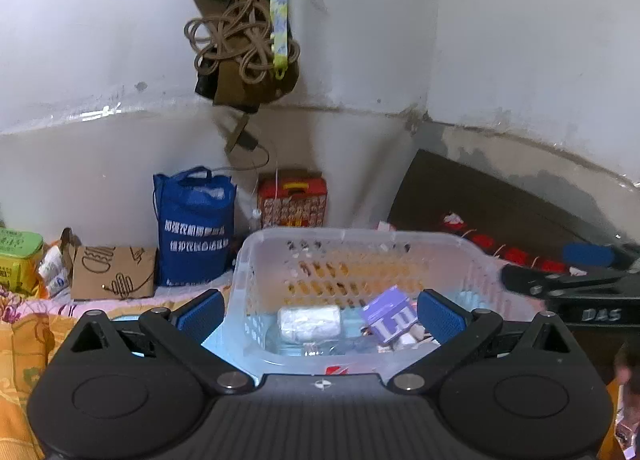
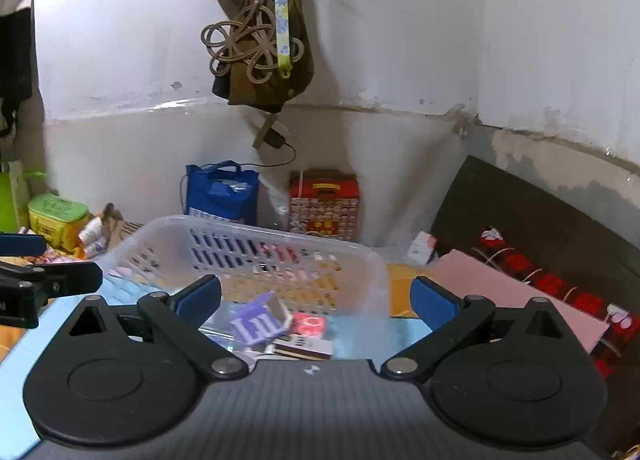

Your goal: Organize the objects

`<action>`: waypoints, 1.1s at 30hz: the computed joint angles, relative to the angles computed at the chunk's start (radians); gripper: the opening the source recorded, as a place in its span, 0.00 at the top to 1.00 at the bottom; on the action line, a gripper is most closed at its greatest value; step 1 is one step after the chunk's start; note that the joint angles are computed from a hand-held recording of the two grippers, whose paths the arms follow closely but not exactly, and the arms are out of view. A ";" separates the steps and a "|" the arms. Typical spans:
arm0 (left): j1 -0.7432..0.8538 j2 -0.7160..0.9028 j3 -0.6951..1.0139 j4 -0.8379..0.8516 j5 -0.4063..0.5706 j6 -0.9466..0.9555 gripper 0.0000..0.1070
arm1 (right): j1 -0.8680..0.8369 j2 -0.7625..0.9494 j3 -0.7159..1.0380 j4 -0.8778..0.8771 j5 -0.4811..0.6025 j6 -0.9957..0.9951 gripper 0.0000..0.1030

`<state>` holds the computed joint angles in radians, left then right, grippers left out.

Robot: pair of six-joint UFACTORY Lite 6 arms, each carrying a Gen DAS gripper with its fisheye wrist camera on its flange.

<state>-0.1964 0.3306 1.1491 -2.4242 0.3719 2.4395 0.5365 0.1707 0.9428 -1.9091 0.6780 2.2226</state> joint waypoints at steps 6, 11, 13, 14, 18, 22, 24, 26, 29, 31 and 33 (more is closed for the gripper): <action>-0.047 0.042 0.041 -0.186 -0.078 0.207 0.04 | -0.024 -0.035 -0.110 -0.143 -0.104 0.210 0.00; -0.083 0.028 0.010 -0.397 -0.084 0.441 0.04 | 0.001 -0.039 -0.154 -0.140 -0.042 0.242 0.00; -0.086 0.032 0.017 -0.387 -0.086 0.435 0.04 | -0.010 -0.057 -0.179 -0.207 -0.030 0.323 0.00; -0.088 0.032 0.014 -0.382 -0.084 0.431 0.04 | -0.018 -0.067 -0.186 -0.225 -0.034 0.344 0.00; -0.097 0.037 0.014 -0.444 -0.088 0.495 0.04 | -0.041 -0.097 -0.211 -0.293 -0.039 0.422 0.00; -0.091 0.025 -0.007 -0.447 -0.072 0.492 0.04 | -0.040 -0.088 -0.200 -0.293 -0.037 0.435 0.00; -0.088 0.023 -0.013 -0.431 -0.066 0.476 0.04 | -0.040 -0.078 -0.187 -0.294 -0.049 0.428 0.00; -0.086 0.025 -0.013 -0.426 -0.065 0.472 0.04 | -0.032 -0.064 -0.171 -0.265 -0.048 0.395 0.00; -0.080 0.026 -0.013 -0.404 -0.064 0.450 0.04 | -0.016 -0.052 -0.160 -0.232 -0.039 0.358 0.00; -0.077 0.027 -0.014 -0.400 -0.064 0.447 0.04 | -0.009 -0.045 -0.152 -0.215 -0.035 0.339 0.00; -0.071 0.030 -0.013 -0.392 -0.065 0.438 0.04 | -0.007 -0.041 -0.150 -0.212 -0.035 0.337 0.00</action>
<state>-0.2677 0.3604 1.1363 -2.8162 0.3067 2.8778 0.5295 0.1293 0.7933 -2.1211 0.6426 2.5598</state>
